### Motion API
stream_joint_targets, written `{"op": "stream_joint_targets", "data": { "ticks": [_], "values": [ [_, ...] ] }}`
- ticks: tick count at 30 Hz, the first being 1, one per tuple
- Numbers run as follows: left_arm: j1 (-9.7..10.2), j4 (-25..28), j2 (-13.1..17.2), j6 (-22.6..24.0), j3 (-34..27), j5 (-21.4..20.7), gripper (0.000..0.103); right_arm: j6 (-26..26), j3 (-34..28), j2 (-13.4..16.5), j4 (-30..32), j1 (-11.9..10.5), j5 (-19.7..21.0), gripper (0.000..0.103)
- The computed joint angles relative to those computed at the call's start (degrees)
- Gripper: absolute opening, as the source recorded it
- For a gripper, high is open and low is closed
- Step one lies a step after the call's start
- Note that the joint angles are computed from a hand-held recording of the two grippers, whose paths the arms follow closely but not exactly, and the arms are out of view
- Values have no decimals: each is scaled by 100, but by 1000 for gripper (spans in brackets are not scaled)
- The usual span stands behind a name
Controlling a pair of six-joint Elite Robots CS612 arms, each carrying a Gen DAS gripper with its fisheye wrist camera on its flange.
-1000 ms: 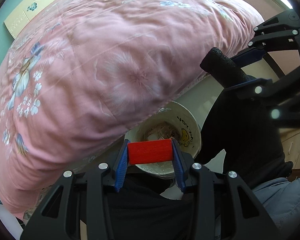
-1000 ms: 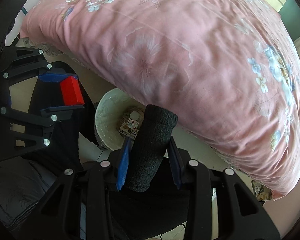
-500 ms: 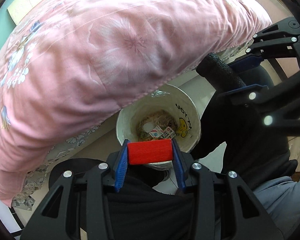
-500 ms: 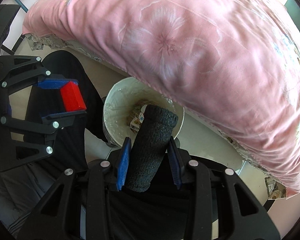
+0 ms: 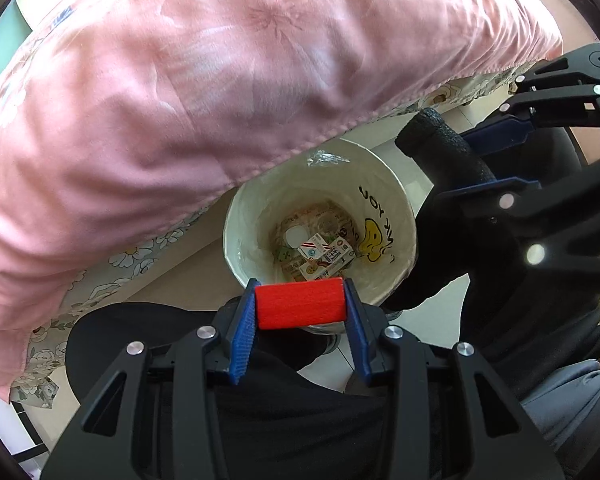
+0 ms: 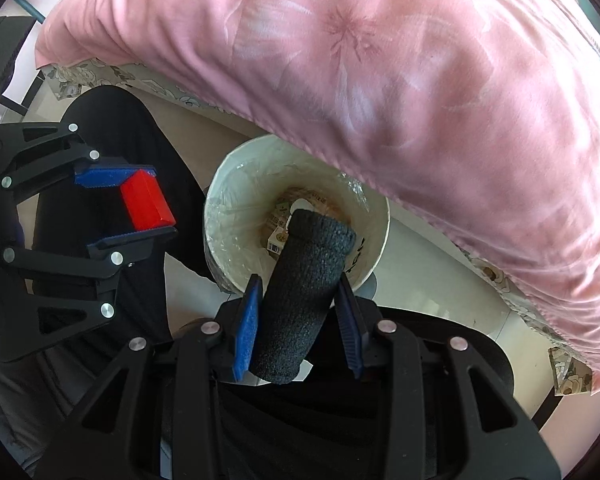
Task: Collect trash
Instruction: 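Carry the red block and foam tube over the white trash bin with both tools, then open both tools to drop the red block and foam tube into the bin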
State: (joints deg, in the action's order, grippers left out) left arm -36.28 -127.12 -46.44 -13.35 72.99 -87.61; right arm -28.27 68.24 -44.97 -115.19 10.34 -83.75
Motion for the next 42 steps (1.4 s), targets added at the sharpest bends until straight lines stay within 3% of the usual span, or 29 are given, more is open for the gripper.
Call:
{"op": "stream_joint_targets", "data": {
  "ticks": [15, 35, 38, 40, 42],
  "values": [
    [56, 144, 418, 14, -314, -272, 43, 190, -289, 367, 342, -32, 36, 38],
    [109, 276, 838, 14, -638, -337, 43, 479, -722, 740, 697, -46, 77, 39],
    [125, 303, 864, 21, -666, -344, 52, 504, -706, 738, 642, -55, 85, 39],
    [120, 285, 874, 19, -671, -305, 65, 505, -676, 726, 583, -54, 60, 40],
    [126, 308, 888, 37, -698, -328, 74, 523, -623, 701, 485, -60, 65, 49]
  ]
}}
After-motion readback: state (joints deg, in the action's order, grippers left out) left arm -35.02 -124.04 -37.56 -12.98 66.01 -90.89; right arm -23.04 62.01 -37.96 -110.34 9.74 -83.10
